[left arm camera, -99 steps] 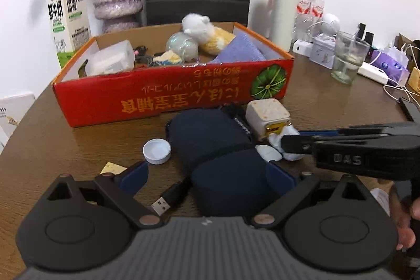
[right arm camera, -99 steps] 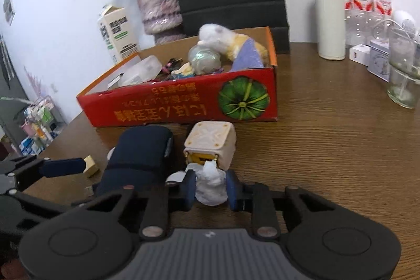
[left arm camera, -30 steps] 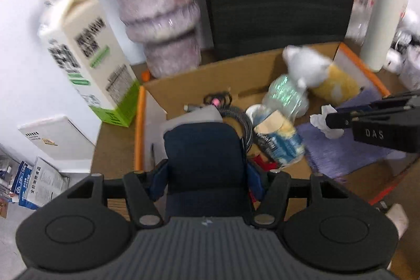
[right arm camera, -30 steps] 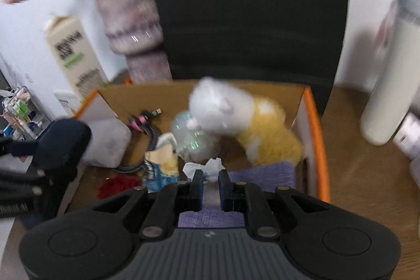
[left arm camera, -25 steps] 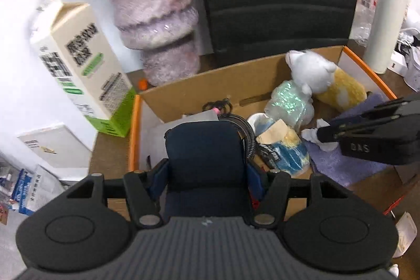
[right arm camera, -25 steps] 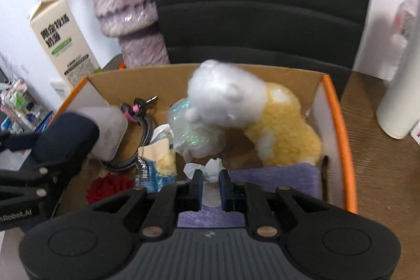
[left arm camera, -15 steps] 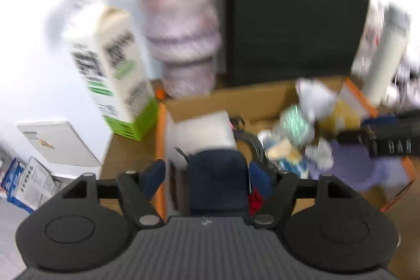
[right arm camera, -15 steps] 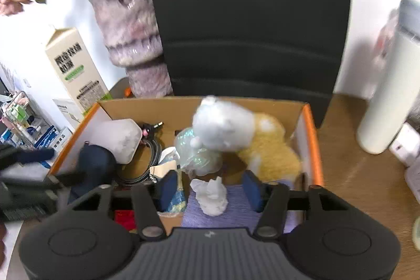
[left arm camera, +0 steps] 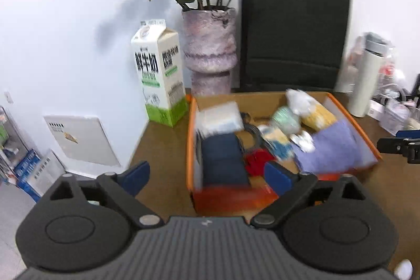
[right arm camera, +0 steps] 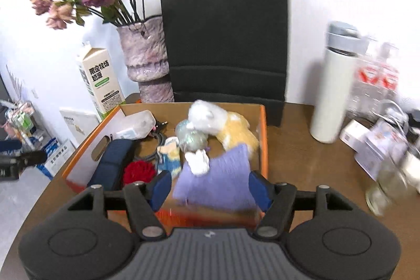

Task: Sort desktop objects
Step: 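Grasp the white bottle cap with the left tool while the right tool grasps the white round case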

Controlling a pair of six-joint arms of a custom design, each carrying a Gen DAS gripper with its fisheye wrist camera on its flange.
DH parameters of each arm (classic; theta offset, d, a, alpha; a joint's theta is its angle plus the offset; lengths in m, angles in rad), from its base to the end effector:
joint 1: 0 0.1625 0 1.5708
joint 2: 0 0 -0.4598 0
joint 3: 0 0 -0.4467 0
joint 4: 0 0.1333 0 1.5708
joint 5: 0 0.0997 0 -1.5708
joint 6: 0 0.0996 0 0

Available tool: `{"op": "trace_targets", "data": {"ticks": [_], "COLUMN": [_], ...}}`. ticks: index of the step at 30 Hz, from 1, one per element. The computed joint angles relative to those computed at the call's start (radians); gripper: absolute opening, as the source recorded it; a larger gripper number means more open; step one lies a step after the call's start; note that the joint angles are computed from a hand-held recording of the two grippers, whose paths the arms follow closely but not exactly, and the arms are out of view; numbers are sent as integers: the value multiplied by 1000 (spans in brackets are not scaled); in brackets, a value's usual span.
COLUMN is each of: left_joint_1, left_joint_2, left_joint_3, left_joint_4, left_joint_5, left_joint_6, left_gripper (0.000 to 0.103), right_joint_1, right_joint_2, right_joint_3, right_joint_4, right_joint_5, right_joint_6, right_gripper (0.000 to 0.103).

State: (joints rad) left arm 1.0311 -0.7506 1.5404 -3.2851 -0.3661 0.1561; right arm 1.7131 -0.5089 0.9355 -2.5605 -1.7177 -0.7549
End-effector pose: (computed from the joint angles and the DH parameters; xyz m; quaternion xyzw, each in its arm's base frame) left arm -0.1857 -0.7504 0.2170 0.0139 0.7795 -0.4574 0.4278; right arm 0.2516 -0.9187 0.1716 0.3971 -0.8721 0.2429 0.1508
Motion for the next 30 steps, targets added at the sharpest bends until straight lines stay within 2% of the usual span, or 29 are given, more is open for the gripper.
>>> {"op": "trace_targets", "data": {"ticks": [3, 7, 9, 11, 13, 15, 16, 18, 19, 21, 24, 26, 30], "left_joint_1": [-33, -82, -101, -115, -125, -126, -121, -102, -93, -64, -19, 9, 49], "left_joint_2": [-10, 23, 28, 39, 62, 81, 79, 76, 79, 97, 99, 115, 158], "left_joint_3": [139, 288, 356, 388, 397, 386, 382, 354, 337, 283, 204, 151, 35], "left_joint_4": [-142, -405, -418, -379, -401, -447, -462, -458, -466, -492, -361, -322, -178], "left_joint_5": [-33, -58, -71, -50, -32, -27, -42, -67, -82, -130, -181, -215, -181], "left_joint_6": [-12, 13, -44, -79, -40, -1, 12, 30, 64, 159, 148, 176, 142], "left_gripper": [100, 101, 101, 101, 100, 97, 95, 80, 78, 75, 75, 75, 69], "right_joint_1": [-36, -99, -133, -150, -160, -167, -170, -170, -169, -159, -144, -133, -115], "right_joint_2": [-124, -272, -321, -347, -362, -373, -376, -372, -367, -344, -290, -248, -167], "right_joint_3": [223, 522, 638, 708, 768, 814, 823, 818, 811, 786, 723, 666, 566], "right_joint_4": [-119, -306, -382, -410, -455, -499, -504, -501, -501, -517, -524, -498, -458], "right_joint_5": [52, 149, 195, 192, 173, 179, 192, 208, 211, 197, 164, 139, 78], "right_joint_6": [-27, -17, -38, -76, -141, -168, -172, -176, -185, -198, -196, -181, -161], "right_gripper": [73, 74, 74, 74, 73, 73, 71, 62, 58, 56, 54, 53, 45]}}
